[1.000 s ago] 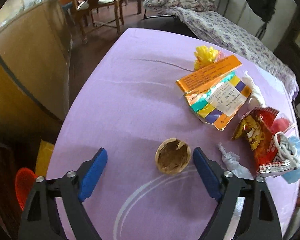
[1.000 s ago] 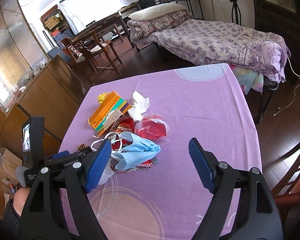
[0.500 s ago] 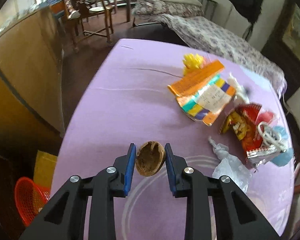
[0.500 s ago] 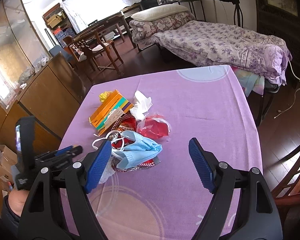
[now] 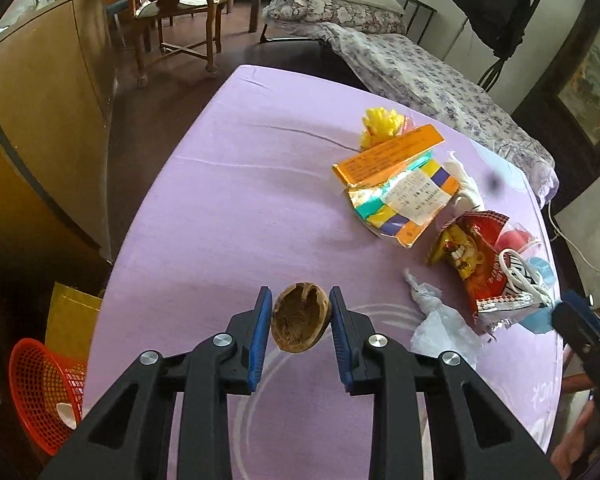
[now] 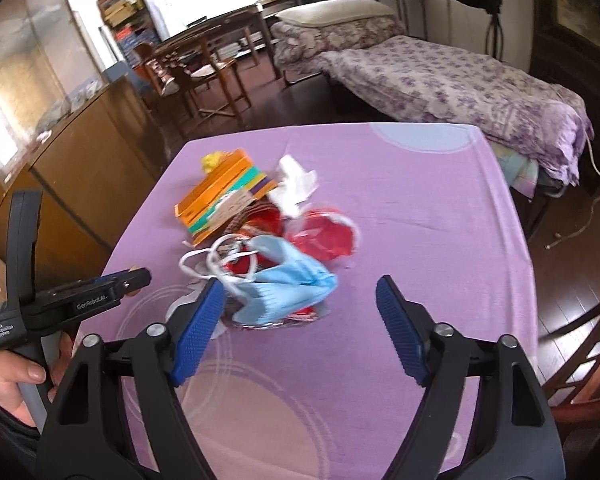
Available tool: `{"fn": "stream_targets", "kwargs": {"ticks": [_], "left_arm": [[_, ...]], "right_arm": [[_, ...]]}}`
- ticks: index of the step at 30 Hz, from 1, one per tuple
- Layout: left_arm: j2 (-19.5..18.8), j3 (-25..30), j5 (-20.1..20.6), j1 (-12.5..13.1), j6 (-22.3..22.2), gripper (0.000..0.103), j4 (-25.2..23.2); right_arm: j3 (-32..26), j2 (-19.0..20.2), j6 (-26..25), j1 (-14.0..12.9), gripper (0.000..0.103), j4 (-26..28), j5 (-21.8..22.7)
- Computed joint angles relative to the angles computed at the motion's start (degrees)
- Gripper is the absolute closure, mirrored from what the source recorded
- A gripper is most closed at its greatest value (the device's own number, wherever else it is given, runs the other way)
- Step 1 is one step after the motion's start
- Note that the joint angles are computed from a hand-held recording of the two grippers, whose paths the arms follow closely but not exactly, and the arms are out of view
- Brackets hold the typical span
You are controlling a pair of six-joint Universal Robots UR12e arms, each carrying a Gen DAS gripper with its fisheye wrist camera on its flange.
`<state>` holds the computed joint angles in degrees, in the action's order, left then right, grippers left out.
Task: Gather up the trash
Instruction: 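Lift the nut shell with the left tool while the right tool reaches toward the blue face mask, then grasp the blue face mask with the right tool while the left tool holds the shell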
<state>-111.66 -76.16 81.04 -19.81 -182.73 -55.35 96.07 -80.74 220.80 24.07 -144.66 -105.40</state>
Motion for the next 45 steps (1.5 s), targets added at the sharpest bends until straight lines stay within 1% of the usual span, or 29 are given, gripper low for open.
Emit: {"fn": "stream_targets", "kwargs": {"ticks": [1, 2, 3, 4, 5, 6, 7, 9, 12, 15, 17, 19, 20, 22, 23, 24, 25, 26, 27, 29, 31, 33, 35, 37, 39, 40, 43, 44, 45], "left_arm": [[0.0, 0.0, -0.1, 0.02, 0.01, 0.074, -0.01], [0.01, 0.0, -0.15, 0.04, -0.08, 0.074, -0.05], [-0.01, 0.01, -0.31, 0.12, -0.33, 0.074, -0.16], [-0.03, 0.04, -0.64, 0.25, -0.62, 0.074, -0.4], [-0.02, 0.07, -0.95, 0.37, -0.82, 0.074, -0.63], [-0.06, 0.13, -1.41, 0.51, -1.16, 0.074, -0.98], [-0.05, 0.12, -1.8, 0.65, -1.36, 0.074, -1.23], [-0.07, 0.17, -1.99, 0.77, -1.62, 0.074, -1.49], [-0.05, 0.16, -1.73, 0.74, -1.7, 0.074, -1.36], [-0.16, 0.35, -1.59, 0.63, -1.88, 0.074, -1.43], [-0.13, 0.31, -1.64, 0.66, -1.74, 0.074, -1.42], [-0.13, 0.32, -1.64, 0.65, -1.78, 0.074, -1.41], [-0.13, 0.33, -1.66, 0.65, -1.8, 0.074, -1.39], [-0.19, 0.42, -1.68, 0.69, -1.7, 0.074, -1.33], [-0.22, 0.44, -1.69, 0.7, -1.65, 0.074, -1.33], [-0.23, 0.49, -1.7, 0.7, -1.7, 0.074, -1.46], [-0.22, 0.5, -1.76, 0.69, -1.77, 0.074, -1.52], [-0.21, 0.47, -1.77, 0.67, -1.81, 0.074, -1.45], [-0.2, 0.48, -1.92, 0.71, -1.85, 0.074, -1.47], [-0.19, 0.48, -2.0, 0.78, -1.8, 0.074, -1.45], [-0.21, 0.54, -1.95, 0.81, -1.79, 0.074, -1.51], [-0.21, 0.57, -2.1, 0.83, -1.76, 0.074, -1.61], [-0.19, 0.55, -2.18, 0.88, -1.74, 0.074, -1.57], [-0.13, 0.51, -2.4, 0.95, -1.7, 0.074, -1.45], [-0.1, 0.49, -2.49, 0.93, -1.56, 0.074, -1.35], [-0.03, 0.41, -2.54, 0.91, -1.45, 0.074, -1.27], [0.05, 0.32, -2.56, 0.85, -1.17, 0.074, -1.19], [0.05, 0.31, -2.58, 0.84, -1.12, 0.074, -1.2], [0.07, 0.3, -2.62, 0.85, -1.08, 0.074, -1.23]], "right_arm": [[-0.31, 0.32, -0.27, -0.05, 0.04, 0.49, 0.41], [-0.49, 0.51, -0.17, -0.05, 0.044, 0.87, 0.59], [-0.52, 0.65, 0.18, -0.22, 0.051, 1.14, 1.13], [-0.47, 0.67, 0.4, -0.35, 0.054, 1.15, 1.58], [-0.26, 0.59, 0.97, -0.67, 0.065, 1.16, 2.66], [0.13, 0.34, 1.43, -1.12, 0.073, 0.95, 4.25], [0.48, 0.08, 1.67, -1.36, 0.075, 0.59, 5.12], [1.11, -0.56, 2.53, -1.53, 0.083, -0.46, 5.15], [2.42, -1.76, 3.44, -1.45, 0.087, -3.64, 4.22], [3.9, -3.32, 4.19, -1.49, 0.087, -7.1, 3.39], [4.23, -3.74, 3.73, -1.66, 0.087, -7.81, 3.95], [3.72, -3.74, 2.39, -1.79, 0.083, -5.93, 4.82], [2.72, -3.46, 0.56, -1.79, 0.083, -2.27, 5.74], [0.16, -2.31, -1.64, -1.12, 0.081, 6.16, 4.28], [-1.32, -1.45, -3.06, -0.84, 0.077, 10.75, 4.26], [-2.26, -0.85, -4.9, -0.79, 0.07, 13.6, 5.55], [-2.88, -0.49, -6.45, -0.76, 0.065, 15.26, 6.97], [-3.08, -0.46, -7.77, -0.8, 0.049, 15.92, 8.45], [-3.3, -0.38, -9.79, -0.79, 0.036, 16.35, 10.26], [-3.26, -0.55, -12.49, -0.33, 0.025, 15.54, 10.61], [-2.98, -0.81, -13.59, -0.02, 0.021, 14.07, 10.35], [-2.35, -1.26, -12.9, -0.13, 0.019, 11.92, 10.56], [-1.3, -1.8, -11.29, -0.74, 0.019, 8.68, 12.01], [-0.08, -2.37, -8.33, -1.24, 0.016, 5.63, 12.97], [1.29, -2.73, -2.34, -2.12, 0.016, 2.29, 13.92], [1.31, -2.51, -0.71, -2.25, 0.016, 2.21, 13.62], [1.18, -2.09, 6.47, -2.02, 0.016, 4.32, 8.88], [1.18, -1.9, 9.17, -2.16, 0.018, 4.99, 8.41], [1.17, -1.75, 10.72, -2.25, 0.023, 5.36, 8.22]]}}
